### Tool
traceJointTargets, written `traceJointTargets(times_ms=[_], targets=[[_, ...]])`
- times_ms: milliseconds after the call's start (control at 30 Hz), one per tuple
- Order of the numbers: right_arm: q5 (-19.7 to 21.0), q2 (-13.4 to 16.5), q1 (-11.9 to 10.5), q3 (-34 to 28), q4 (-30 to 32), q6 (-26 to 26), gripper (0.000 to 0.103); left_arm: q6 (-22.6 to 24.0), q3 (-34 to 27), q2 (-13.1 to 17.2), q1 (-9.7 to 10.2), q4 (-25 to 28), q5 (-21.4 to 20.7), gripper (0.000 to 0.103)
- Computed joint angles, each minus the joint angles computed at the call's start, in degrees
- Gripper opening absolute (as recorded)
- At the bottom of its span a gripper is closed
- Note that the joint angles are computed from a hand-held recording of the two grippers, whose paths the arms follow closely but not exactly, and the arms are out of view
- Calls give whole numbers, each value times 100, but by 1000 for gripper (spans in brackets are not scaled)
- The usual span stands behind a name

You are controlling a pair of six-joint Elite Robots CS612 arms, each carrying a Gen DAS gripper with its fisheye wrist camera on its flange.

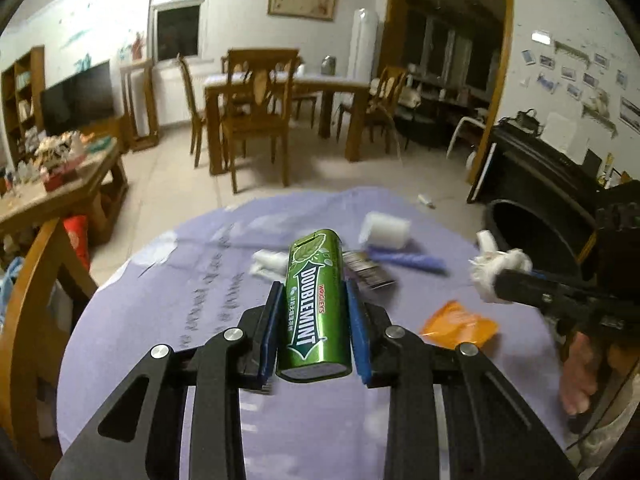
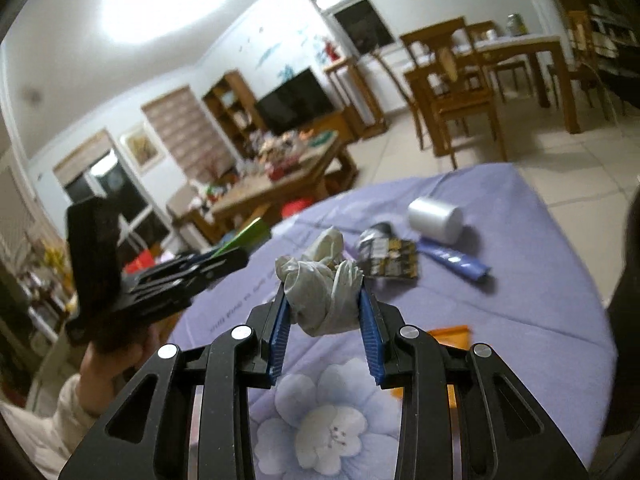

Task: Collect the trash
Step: 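Carry the gum pack and glove over the black bin and open both tools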

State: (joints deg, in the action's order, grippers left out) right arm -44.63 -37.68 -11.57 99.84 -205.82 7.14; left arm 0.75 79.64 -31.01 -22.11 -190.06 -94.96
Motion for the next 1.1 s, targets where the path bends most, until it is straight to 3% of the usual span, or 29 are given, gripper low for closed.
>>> traceJointTargets(times_ms=[200,367,567,733,933,1100], targets=[[-75,-71,-487,487,-1161,715,33,292,227,-118,-419,-375,30,30],[-132,-99,-874,743,-1629,1047,33,545,123,-68,-686,-384,-21,30],[-185,-58,-1289,898,-2113,1423,33,710,-10,19,-899,-396,-107,28],[-301,30,-1473,900,-2254,1641,33,739,-166,91,-1003,-314,-205,28],[-395,143,-1665,924,-2299,1802,33,749,-412,203,-1062,139,-398,23],[-406,193,-1640,912,-2224,1711,33,669,-494,211,-992,1127,-340,28]])
